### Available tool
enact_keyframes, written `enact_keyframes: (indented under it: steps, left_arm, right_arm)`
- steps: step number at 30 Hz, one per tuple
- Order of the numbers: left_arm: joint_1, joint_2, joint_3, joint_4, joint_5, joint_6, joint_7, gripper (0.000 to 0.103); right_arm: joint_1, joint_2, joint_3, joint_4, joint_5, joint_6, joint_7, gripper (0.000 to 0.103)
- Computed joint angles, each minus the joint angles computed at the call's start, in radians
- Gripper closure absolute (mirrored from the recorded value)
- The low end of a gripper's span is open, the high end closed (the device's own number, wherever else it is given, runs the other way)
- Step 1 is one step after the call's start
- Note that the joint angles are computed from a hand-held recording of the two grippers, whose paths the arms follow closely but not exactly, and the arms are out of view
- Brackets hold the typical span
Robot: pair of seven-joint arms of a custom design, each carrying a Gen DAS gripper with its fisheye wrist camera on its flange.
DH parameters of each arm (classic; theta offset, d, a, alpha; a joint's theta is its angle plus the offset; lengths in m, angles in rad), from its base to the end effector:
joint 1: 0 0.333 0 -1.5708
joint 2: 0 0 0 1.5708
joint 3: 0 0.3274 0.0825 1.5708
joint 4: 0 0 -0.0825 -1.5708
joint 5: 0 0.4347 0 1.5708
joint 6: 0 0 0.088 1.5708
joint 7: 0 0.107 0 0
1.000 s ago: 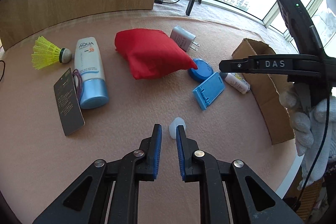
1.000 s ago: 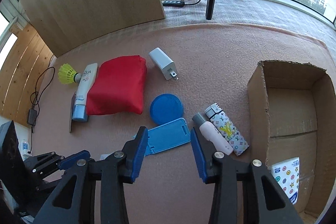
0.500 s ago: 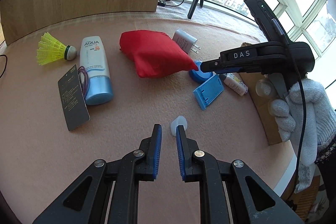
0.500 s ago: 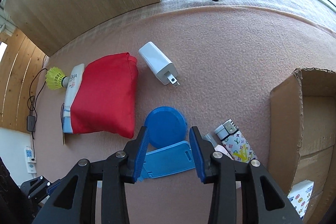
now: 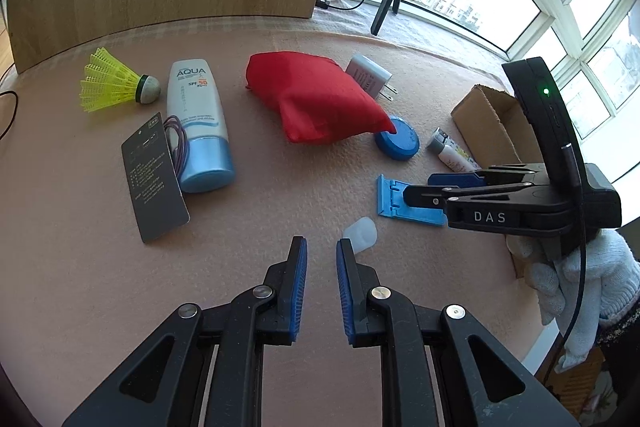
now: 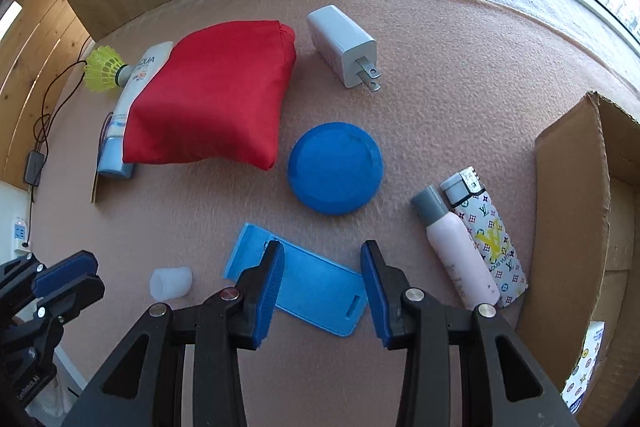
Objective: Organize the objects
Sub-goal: 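Grasp the blue phone stand with the right gripper while the left holds the cup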
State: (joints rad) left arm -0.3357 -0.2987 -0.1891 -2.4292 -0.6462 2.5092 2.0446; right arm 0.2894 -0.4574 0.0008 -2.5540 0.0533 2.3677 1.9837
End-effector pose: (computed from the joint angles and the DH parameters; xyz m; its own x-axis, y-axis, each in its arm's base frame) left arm 0.4478 -0.2558 0.4386 -0.5547 -0.7774 0.2967 -0.8025 0.4055 -0.4378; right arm 0.4408 0.1323 0.4368 -0.1364 -0.9794 -0.1490 -0.9595 0.1681 -0.2261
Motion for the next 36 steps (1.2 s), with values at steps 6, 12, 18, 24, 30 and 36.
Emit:
enact_keyframes:
  steps: [6,12,18,24,30,36]
  left_arm:
    - [-0.011,-0.011,0.003,-0.012,-0.016,0.000,0.044,0.072]
    - [-0.038,-0.004,-0.026,-0.024,0.018,0.023,0.095,0.056]
    - [-0.056,0.040,-0.047,-0.014,0.046,0.086,0.066,0.056]
    - [-0.061,0.081,-0.057,0.002,0.075,0.132,0.037,0.066]
    - [-0.060,0.088,-0.061,-0.007,0.104,0.176,0.021,0.089]
    - [-0.061,0.085,-0.055,-0.011,0.111,0.183,0.016,0.092]
  right_arm:
    - [0.047,-0.102,-0.018,-0.082,0.063,-0.006,-0.033,0.066]
    - [0.069,-0.196,-0.015,-0.149,0.117,-0.005,-0.039,0.067]
    - [0.041,-0.225,0.033,-0.172,-0.005,0.016,0.029,0.063]
    - [0.051,-0.207,0.029,-0.157,-0.065,0.013,0.029,0.062]
    - [0.056,-0.190,0.025,-0.153,-0.071,0.016,0.029,0.062]
    - [0.067,-0.150,0.036,-0.126,-0.086,0.021,0.021,0.062]
